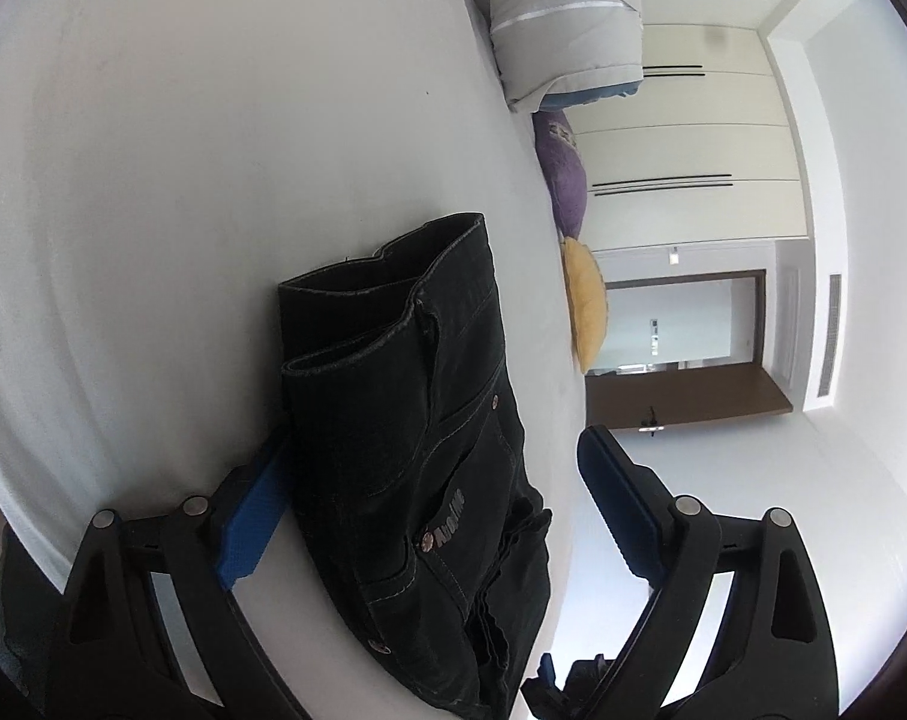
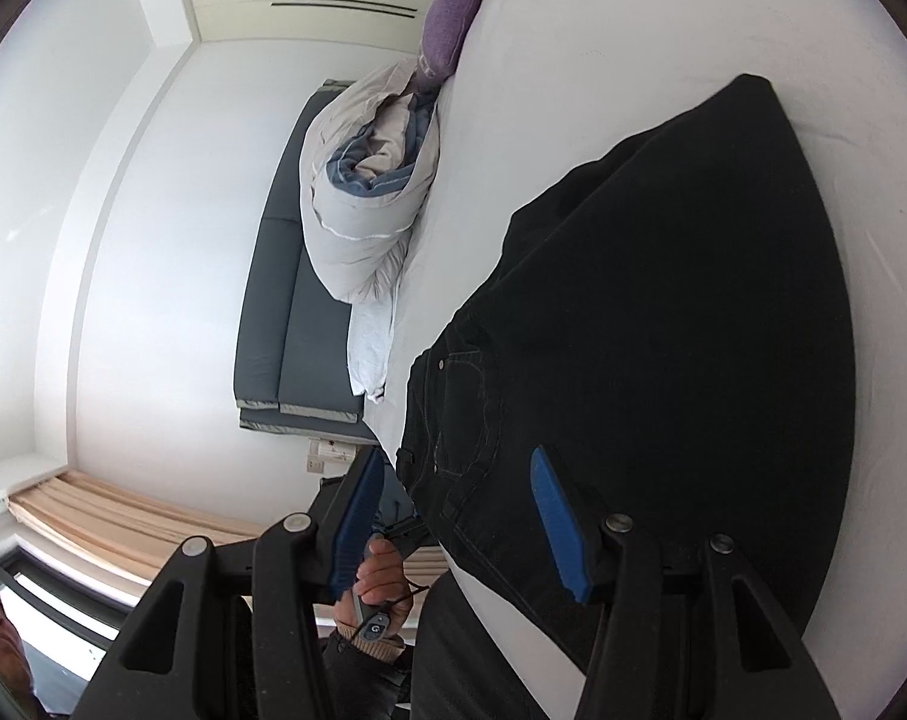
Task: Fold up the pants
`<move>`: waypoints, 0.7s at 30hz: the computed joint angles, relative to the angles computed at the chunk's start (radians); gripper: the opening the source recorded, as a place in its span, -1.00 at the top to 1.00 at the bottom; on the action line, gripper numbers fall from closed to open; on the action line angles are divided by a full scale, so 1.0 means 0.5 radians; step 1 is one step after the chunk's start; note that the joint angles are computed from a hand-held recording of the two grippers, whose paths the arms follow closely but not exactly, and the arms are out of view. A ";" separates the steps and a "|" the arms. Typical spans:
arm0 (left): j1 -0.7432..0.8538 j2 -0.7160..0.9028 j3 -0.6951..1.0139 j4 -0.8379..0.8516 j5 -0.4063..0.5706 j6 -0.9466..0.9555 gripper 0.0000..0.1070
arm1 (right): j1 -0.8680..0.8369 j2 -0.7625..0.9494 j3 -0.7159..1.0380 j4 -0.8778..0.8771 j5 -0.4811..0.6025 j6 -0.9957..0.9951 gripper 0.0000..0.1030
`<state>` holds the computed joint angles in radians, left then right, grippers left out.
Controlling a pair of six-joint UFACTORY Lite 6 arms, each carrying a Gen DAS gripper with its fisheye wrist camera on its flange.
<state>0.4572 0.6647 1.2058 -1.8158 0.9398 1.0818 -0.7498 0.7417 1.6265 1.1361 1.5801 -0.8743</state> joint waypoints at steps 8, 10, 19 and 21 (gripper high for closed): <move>-0.032 0.167 0.127 -0.026 -0.033 -0.100 0.44 | 0.037 0.066 0.079 -0.081 -0.060 0.024 -0.08; -0.021 0.156 0.112 -0.032 -0.035 -0.133 0.57 | 0.059 0.076 0.083 -0.124 -0.106 0.037 -0.08; -0.064 -0.012 -0.018 -0.065 -0.204 -0.110 0.72 | 0.123 0.071 0.068 -0.282 -0.295 0.095 0.28; -0.090 -0.041 0.019 -0.021 -0.267 -0.152 0.73 | 0.127 0.077 0.069 -0.308 -0.322 0.110 0.44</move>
<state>0.4124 0.6441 1.2151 -1.8262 0.8065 1.0057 -0.6865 0.7802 1.6610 0.9823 1.4189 -0.8191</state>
